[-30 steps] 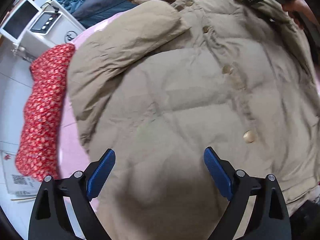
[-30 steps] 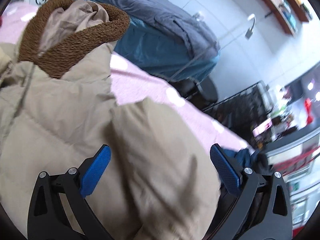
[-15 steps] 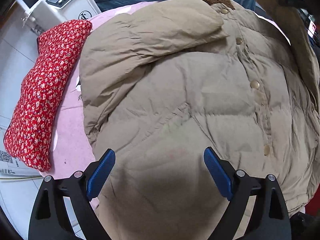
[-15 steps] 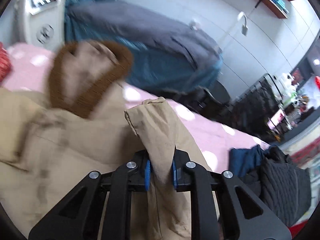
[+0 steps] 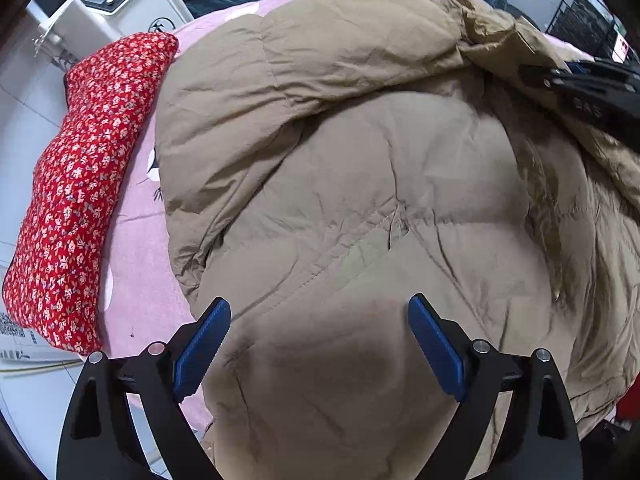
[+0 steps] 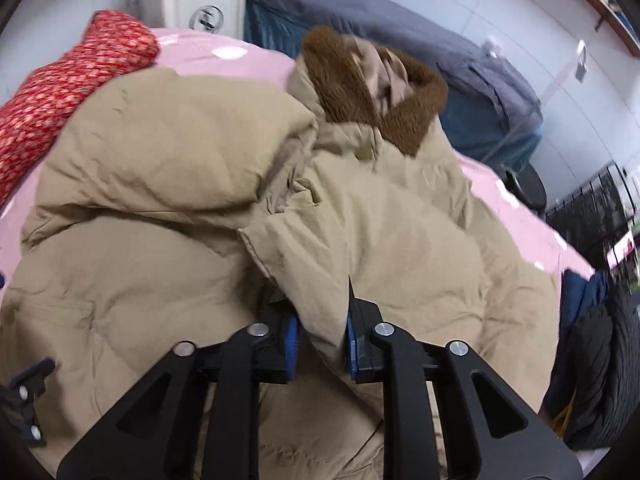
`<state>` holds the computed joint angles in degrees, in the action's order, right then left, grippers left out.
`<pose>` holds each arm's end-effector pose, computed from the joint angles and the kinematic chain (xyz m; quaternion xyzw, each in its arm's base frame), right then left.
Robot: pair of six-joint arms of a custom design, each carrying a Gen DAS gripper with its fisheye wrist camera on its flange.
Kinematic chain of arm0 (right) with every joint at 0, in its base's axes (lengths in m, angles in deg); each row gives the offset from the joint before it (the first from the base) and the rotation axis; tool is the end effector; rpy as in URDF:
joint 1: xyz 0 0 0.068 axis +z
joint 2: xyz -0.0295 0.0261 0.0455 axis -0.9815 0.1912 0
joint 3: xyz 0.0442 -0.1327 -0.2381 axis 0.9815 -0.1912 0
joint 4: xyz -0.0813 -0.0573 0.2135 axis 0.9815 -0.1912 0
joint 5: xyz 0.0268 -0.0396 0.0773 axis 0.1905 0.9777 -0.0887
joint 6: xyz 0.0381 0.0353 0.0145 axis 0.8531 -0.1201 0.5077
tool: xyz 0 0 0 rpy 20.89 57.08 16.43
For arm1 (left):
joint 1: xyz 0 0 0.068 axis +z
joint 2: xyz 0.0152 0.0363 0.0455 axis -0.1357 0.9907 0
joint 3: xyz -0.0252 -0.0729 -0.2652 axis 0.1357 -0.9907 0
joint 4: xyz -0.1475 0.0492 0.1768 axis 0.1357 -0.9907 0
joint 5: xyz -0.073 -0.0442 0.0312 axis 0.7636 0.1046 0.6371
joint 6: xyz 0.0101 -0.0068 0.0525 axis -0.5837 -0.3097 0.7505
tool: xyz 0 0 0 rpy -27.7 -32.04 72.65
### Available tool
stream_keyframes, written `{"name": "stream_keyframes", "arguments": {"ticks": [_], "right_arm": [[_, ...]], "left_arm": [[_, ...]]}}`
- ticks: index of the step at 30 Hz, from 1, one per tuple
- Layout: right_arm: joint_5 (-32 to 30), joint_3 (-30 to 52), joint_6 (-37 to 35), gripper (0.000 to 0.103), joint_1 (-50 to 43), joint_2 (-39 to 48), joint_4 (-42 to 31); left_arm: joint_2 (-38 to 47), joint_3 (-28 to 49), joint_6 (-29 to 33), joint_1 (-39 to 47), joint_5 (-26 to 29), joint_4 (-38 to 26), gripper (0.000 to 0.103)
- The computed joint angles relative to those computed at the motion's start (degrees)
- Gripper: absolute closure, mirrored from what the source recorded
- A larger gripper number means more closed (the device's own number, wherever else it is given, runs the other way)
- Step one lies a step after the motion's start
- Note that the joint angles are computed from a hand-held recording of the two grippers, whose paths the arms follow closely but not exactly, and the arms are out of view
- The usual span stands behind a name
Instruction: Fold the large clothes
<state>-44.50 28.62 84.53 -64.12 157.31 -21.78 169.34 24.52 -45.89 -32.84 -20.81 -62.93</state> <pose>0.2893 0.0674 0.2040 0.0154 0.9694 -0.0713 0.2344 0.2226 -0.0988 0.2095 0.2599 0.9579 0.0486 0.1123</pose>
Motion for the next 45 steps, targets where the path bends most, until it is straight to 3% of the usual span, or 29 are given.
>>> {"name": "stream_keyframes", "arguments": {"ticks": [3, 5, 6, 11, 17, 25, 32, 34, 38, 40, 43, 45], "right_arm": [[-2.33, 1.61, 2.94, 0.061, -1.61, 1.84, -1.29], [-4.2, 2.07, 4.76, 0.029, -2.02, 2.86, -1.78], [-5.9, 1.59, 6.0, 0.024, -2.0, 3.37, -1.64], [-7.56, -2.74, 10.09, 0.023, 0.23, 1.03, -1.51], [-16.22, -10.82, 15.61, 0.023, -5.16, -9.75, -0.84], [-20.96, -18.36, 19.35, 0.023, -16.3, -20.62, -6.21], [-20.34, -23.73, 21.86, 0.023, -17.89, -27.52, -9.59], [-19.71, -24.82, 22.94, 0.023, -17.44, -29.43, -10.83], [-18.53, -25.62, 24.26, 0.023, -16.56, -31.46, -12.55], [-17.12, -25.44, 24.62, 0.023, -15.99, -32.54, -13.78], [-15.6, -24.91, 24.74, 0.023, -15.14, -32.7, -14.23], [-15.47, -24.67, 24.91, 0.023, -14.98, -32.8, -13.9]], "left_arm": [[-0.29, -0.42, 1.16, 0.14, 0.18, 0.47, 0.015], [-0.18, -0.48, 1.34, 0.56, 0.61, 0.6, 0.015], [-0.28, -0.59, 1.25, 0.68, 0.86, 0.61, 0.015], [-0.41, -0.67, 2.21, 0.85, -0.07, 3.62, 0.015], [0.3, 0.79, 8.62, -3.5, -4.89, 11.9, 0.015], [10.35, 7.54, 16.05, -10.48, -9.3, 20.29, 0.02], [22.01, 15.74, 20.55, -12.61, -13.13, 24.85, 0.026], [25.24, 18.3, 21.69, -12.72, -13.07, 24.94, 0.032], [30.69, 27.23, 18.63, -10.83, -9.54, 17.65, 0.048], [32.17, 33.33, 14.75, -8.81, -6.07, 11.58, 0.068], [32.67, 42.1, 9.16, -4.95, 1.61, 2.75, 0.078], [30.88, 43.21, 7.79, -3.94, 3.58, 1.11, 0.079]]}}
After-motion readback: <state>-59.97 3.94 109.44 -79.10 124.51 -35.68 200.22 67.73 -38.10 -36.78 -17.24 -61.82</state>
